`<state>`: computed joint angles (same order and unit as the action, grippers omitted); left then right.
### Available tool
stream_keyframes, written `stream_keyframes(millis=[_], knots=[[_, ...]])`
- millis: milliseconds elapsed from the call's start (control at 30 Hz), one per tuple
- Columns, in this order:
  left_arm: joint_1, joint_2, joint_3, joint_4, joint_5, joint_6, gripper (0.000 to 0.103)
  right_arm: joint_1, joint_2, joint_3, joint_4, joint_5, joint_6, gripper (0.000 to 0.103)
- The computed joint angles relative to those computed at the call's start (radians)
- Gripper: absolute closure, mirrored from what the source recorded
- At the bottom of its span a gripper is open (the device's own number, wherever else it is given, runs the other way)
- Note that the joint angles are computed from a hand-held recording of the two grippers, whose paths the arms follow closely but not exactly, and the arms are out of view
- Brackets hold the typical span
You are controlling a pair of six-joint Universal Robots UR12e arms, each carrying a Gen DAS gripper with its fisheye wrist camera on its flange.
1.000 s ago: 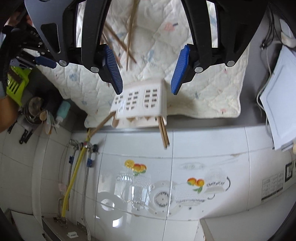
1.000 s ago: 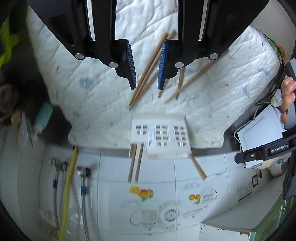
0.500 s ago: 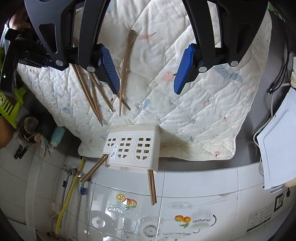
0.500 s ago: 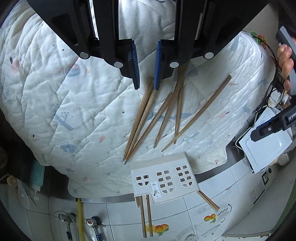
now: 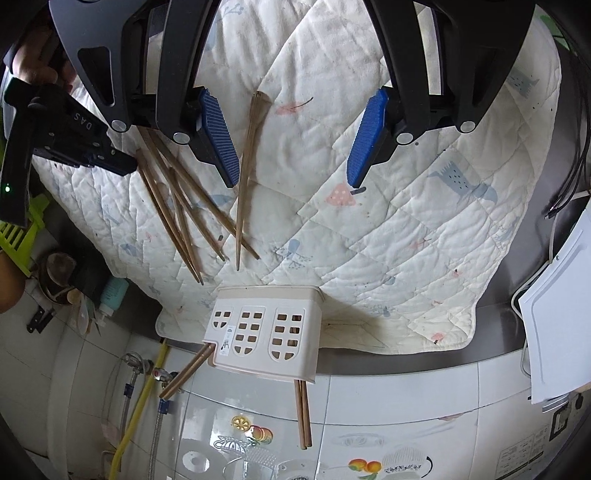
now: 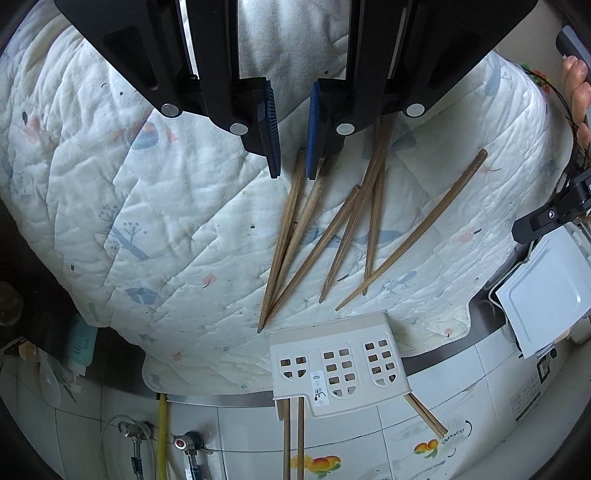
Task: Organize utensils
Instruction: 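Close the right tool on a chopstick while the left tool approaches another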
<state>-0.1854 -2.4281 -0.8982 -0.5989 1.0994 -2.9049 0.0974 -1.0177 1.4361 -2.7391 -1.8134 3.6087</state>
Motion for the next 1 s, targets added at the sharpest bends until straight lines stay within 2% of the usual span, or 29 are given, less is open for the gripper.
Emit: stream_keyframes(millis=[100,433,633,833,1000], knots=[[-0.002,0.002,-0.011,-0.012,0.002,0.016,0.042,-0.004,0.001,0.001,-0.012,0.02,0.007,0.089],[0.003,0.013,-0.041,-0.03,-0.004,0.039,0.042,0.002,0.02,-0.039,0.036,0.002,0.017,0.094],[0.008,0.016,-0.051,-0.049,-0.05,0.068,0.044,-0.004,0.031,-0.049,0.037,0.005,0.04,0.094],[0.004,0.014,-0.054,-0.097,-0.067,0.115,0.062,0.0,0.027,-0.039,0.023,-0.02,0.025,0.096],[-0.004,0.002,-0.039,-0.129,-0.081,0.133,0.07,0.004,0.011,-0.011,0.015,-0.062,0.007,0.097]])
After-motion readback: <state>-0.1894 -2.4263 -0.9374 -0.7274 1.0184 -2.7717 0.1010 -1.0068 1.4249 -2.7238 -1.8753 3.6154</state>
